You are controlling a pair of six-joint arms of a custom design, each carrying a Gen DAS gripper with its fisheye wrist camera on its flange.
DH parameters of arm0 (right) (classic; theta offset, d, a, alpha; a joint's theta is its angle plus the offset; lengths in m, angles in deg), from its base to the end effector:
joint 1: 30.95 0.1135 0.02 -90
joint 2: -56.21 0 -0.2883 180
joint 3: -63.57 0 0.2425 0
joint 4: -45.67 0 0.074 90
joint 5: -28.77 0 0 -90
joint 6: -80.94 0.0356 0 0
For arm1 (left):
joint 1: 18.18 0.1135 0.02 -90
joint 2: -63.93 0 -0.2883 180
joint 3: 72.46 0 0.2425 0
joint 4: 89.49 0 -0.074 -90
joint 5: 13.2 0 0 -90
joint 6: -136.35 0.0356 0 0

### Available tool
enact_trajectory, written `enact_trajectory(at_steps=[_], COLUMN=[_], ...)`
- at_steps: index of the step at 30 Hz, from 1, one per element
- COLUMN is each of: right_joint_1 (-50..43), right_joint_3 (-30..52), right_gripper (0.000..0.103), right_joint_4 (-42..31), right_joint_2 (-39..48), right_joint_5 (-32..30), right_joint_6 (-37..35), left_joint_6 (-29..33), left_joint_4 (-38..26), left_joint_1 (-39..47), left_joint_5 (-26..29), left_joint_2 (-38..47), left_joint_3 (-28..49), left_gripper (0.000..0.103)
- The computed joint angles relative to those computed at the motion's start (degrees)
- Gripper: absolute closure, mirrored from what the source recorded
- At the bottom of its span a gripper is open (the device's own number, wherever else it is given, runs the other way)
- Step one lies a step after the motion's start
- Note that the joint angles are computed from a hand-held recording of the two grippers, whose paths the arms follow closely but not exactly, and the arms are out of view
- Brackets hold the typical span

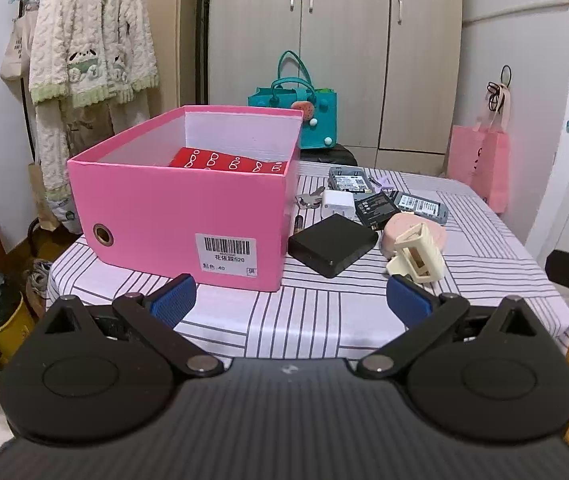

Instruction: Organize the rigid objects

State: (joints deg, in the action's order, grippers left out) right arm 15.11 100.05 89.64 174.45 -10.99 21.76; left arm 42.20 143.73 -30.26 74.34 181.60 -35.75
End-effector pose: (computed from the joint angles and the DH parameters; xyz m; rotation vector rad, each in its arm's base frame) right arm 0.2054 0.1737 0.0682 0.1831 1.9670 -0.1205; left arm 0.2829 -0.0590 0.0783 0.1156 2.0538 -0.1316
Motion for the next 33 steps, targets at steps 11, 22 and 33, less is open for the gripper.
enact_trajectory(at_steps=[11,22,33], right_joint_1=[0.01,-1.67,-1.81], right_joint_3=[0.03,0.33,1.04], right_gripper=[0.003,0.003,0.003], right_joint_4=[-0.05,1.24,1.86], right_joint_2=[0.21,2.55,4.46], right_joint_5=[-0.06,-0.81,-1.1], right_joint_6=[-0.45,-0.59,-1.09], left_joint_6=[1.29,1.08,1.74], left_joint_4=[-2.69,-4.7,-5.82], left_joint_1=[-0.23,-0.97,-1.16], left_joint_5=[0.52,-0.92,-1.09], left_joint_2=[-0.02,0.0,0.37], left_joint_3=[0.92,1.68,2.22], left_gripper=[0.001,0.0,0.0])
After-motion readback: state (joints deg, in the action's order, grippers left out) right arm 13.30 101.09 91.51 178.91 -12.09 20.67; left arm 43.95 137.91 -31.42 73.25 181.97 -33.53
